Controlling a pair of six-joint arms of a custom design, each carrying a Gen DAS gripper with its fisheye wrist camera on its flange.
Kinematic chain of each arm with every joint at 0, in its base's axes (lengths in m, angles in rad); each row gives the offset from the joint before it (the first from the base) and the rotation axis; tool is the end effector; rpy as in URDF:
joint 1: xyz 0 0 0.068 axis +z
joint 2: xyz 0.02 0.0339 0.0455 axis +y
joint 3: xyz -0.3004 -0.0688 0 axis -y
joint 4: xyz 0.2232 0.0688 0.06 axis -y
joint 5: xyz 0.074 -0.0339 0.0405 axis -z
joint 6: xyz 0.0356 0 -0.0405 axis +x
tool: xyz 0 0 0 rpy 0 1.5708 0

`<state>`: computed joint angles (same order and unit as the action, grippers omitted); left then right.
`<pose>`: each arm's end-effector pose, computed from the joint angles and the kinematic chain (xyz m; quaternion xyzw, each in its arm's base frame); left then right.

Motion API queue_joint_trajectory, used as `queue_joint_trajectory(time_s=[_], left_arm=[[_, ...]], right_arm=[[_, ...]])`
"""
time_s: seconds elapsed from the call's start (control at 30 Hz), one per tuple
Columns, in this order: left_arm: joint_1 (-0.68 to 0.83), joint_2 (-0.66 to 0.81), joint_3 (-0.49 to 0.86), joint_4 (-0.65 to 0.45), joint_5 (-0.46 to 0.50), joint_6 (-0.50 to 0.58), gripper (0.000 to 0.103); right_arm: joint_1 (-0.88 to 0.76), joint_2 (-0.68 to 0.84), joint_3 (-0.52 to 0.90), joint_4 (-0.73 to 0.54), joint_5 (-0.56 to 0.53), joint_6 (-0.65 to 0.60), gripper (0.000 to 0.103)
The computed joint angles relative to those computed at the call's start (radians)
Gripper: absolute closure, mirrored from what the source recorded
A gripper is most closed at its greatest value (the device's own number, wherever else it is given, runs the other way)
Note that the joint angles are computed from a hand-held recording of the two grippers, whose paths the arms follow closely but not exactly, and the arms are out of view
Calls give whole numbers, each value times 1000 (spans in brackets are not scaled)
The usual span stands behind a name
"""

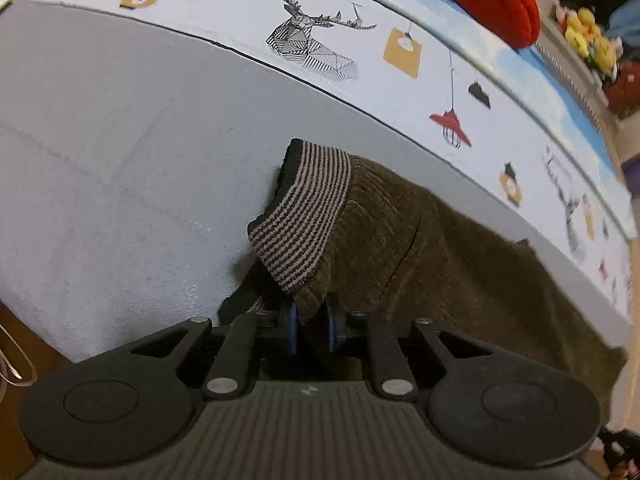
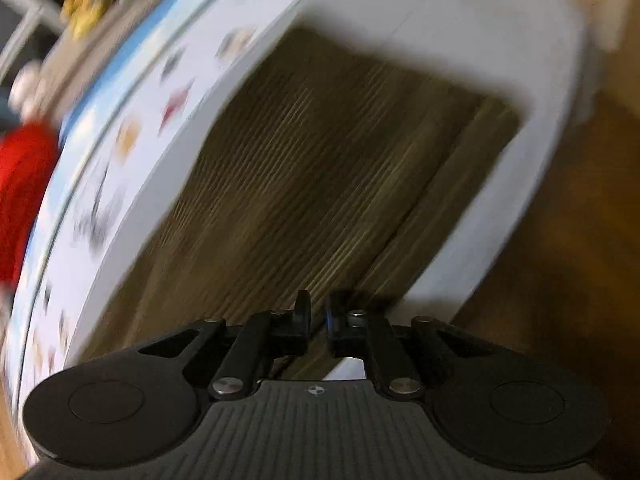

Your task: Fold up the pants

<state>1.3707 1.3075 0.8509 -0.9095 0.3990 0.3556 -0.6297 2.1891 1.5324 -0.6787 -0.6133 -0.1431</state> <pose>0.0514 0.1838 0.2544 -0.4562 0.8620 -0.0521 0.2149 0.3609 -0.2376 0.1693 0.1937 0.9274 0.2355 0.2167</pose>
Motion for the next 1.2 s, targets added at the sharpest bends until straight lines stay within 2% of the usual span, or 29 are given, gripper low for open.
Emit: queue_joint_trajectory(time_s=[0.1, 0.17, 0.27, 0.37, 0.53, 0.67, 0.73, 0.77, 0.8, 0.83, 0.9, 0.97, 1.03, 1.07, 1.1, 1.13, 1.2], left_arm=[[32, 36, -5, -1, 31, -21, 65], [27, 47, 0, -2, 23, -37, 65], [22, 43, -1, 8, 25, -45, 63], [10, 50, -13, 27, -6, -66, 62], [-2, 58, -18, 55, -17, -84, 62], [-18, 65, -23, 71, -33, -94, 61], [-37, 69, -30, 85, -46, -108, 63], [-49, 68, -34, 95, -52, -119, 67], [-55, 61, -39, 104, -58, -122, 76], [-56, 52, -41, 112, -55, -119, 80], [-47, 26, -42, 123, -14, -115, 87], [17, -21, -27, 127, 102, -101, 89], [92, -58, -9, 112, 210, -69, 89], [117, -67, -3, 96, 234, -41, 89], [130, -67, 1, 76, 234, -7, 89], [129, -57, 2, 53, 208, 30, 89], [91, -18, -12, 21, 90, 84, 89]], right_arm=[[-63, 54, 74, 107, -16, 130, 94], [-76, 96, 123, 127, 0, 186, 93], [-74, 189, 227, 64, -27, 263, 92], [-63, 237, 283, 43, -16, 320, 79], [-28, 270, 327, 74, 26, 342, 73], [-18, 306, 375, 75, 46, 347, 73], [-16, 283, 343, 108, 68, 334, 89], [-13, 264, 315, 140, 56, 334, 95], [-13, 256, 309, 173, 28, 340, 97], [-18, 224, 258, 248, -23, 352, 97], [-35, 151, 132, 487, -174, 414, 99], [-57, 89, 30, 764, -288, 554, 100], [-75, 58, -14, 894, -314, 630, 100], [-84, 48, -24, 901, -299, 629, 100], [-90, 48, -8, 832, -265, 586, 100], [-92, 61, 38, 714, -226, 513, 100], [-75, 142, 223, 333, -72, 281, 100]])
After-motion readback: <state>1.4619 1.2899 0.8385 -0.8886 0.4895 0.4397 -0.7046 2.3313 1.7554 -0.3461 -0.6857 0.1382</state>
